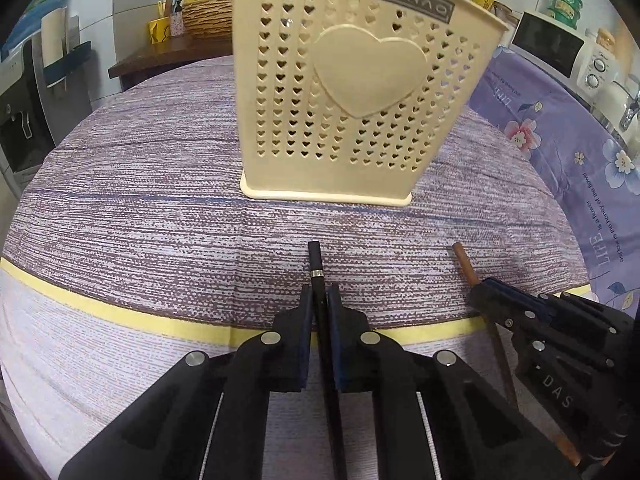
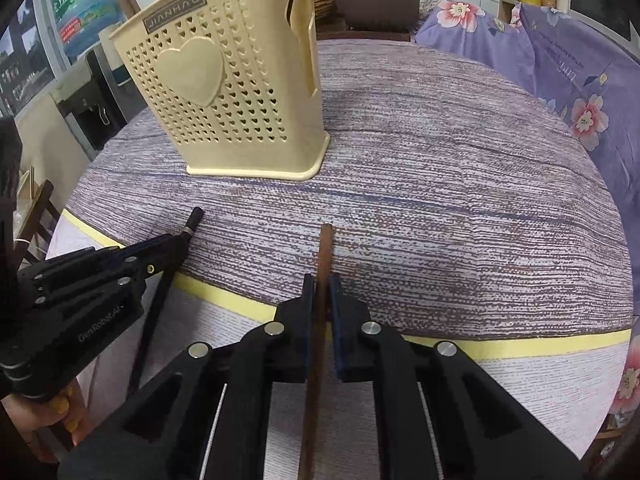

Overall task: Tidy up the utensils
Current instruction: 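Grasp the black chopstick with the left tool while the right tool grasps a brown chopstick, then lift both chopsticks and carry them above the cream holder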

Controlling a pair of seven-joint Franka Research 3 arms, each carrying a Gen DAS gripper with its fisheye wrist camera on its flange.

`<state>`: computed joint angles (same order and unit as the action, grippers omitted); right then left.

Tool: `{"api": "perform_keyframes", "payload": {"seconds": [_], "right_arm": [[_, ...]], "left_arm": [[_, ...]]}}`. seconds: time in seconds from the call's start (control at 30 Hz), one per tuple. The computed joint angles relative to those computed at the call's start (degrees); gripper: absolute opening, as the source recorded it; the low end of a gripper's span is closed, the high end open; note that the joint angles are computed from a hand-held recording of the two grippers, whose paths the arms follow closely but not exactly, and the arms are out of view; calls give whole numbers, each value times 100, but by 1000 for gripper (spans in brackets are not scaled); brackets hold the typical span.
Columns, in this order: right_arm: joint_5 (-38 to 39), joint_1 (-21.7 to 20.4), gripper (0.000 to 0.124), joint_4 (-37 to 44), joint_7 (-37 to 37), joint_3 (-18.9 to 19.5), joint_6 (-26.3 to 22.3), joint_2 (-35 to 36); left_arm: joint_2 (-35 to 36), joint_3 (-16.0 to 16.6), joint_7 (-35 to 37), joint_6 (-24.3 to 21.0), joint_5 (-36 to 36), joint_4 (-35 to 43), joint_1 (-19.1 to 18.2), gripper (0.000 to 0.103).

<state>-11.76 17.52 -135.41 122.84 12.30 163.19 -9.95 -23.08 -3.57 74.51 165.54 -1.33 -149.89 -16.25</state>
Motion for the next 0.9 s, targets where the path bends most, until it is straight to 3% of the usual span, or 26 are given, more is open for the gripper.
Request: {"api": "perform_keyframes", "payload": {"seconds": [0.2, 0.37, 0.57, 0.77, 0.9], "right_arm": [[278, -60, 8, -307, -94, 13, 505, -499], [890, -16, 8, -585, -440, -50, 979, -1060], [1070, -667, 8, -797, -509, 492, 1466, -1755], [1225, -1186, 8, -734, -635, 969, 1536, -2028], [1279, -1293, 8, -705, -691, 1105, 1530, -2016]], "left_arm": [[-566, 375, 282, 278, -332, -227, -293, 9], [-1248, 500, 309, 607, -225, -375, -268, 8], [-1637, 296, 35, 885, 293, -299, 124, 8], [-1711, 355, -166, 1002, 547, -232, 205, 8], [-1780, 472, -166, 978, 651, -263, 132, 8]]}}
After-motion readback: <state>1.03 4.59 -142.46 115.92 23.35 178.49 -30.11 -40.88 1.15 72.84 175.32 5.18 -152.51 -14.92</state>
